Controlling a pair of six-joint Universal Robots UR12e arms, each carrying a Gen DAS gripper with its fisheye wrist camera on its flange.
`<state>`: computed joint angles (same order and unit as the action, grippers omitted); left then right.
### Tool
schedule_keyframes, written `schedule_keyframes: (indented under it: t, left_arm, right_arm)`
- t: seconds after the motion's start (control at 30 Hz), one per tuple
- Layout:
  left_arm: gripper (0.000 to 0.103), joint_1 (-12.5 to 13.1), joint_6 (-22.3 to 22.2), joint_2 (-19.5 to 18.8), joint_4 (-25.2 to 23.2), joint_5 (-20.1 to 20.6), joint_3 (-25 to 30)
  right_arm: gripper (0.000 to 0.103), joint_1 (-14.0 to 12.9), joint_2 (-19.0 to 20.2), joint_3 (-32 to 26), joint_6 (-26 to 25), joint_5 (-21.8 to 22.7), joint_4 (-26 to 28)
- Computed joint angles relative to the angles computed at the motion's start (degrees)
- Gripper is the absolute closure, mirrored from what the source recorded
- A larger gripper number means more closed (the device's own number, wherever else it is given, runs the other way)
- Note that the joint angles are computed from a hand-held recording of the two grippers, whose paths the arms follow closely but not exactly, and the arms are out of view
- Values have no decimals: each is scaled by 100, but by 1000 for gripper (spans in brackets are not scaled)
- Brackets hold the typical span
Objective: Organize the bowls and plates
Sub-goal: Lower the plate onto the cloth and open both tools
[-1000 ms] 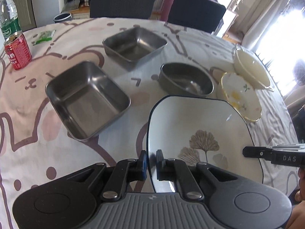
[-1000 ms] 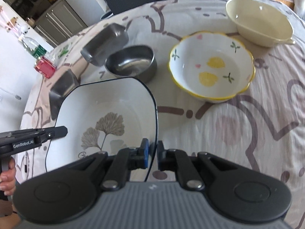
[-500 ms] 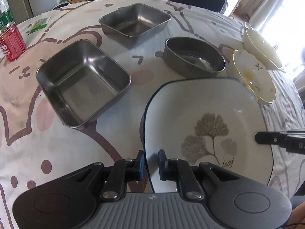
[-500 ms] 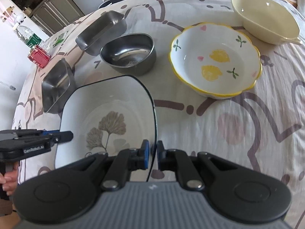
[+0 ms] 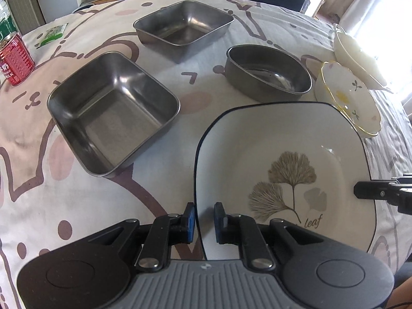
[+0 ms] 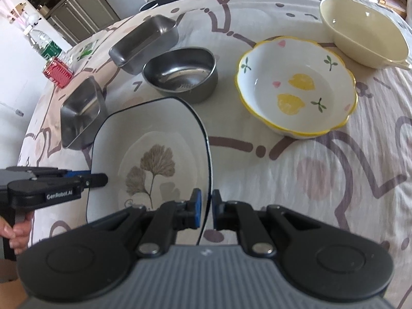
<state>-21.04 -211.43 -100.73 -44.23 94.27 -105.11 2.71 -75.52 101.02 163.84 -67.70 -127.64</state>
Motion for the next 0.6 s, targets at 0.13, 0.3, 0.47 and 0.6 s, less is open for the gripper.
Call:
schedule_keyframes:
  t: [0.13,0.3,0.47,0.6]
  left_arm:
    - [88,-5,37,-7,22,22,1]
    - [89,-5,106,-8,91,20,-11]
    - [90,-2,162,14,137,0,-39]
    - [91,8,189,32,173,-34,-61]
  right_arm:
    - [92,40,28,-21,-35,-116,58]
    - [92,77,80,-59,-3,-260,101]
    - [92,99,135,-96,-5,-363,132]
    - [92,144,192,-121,28,-408,89]
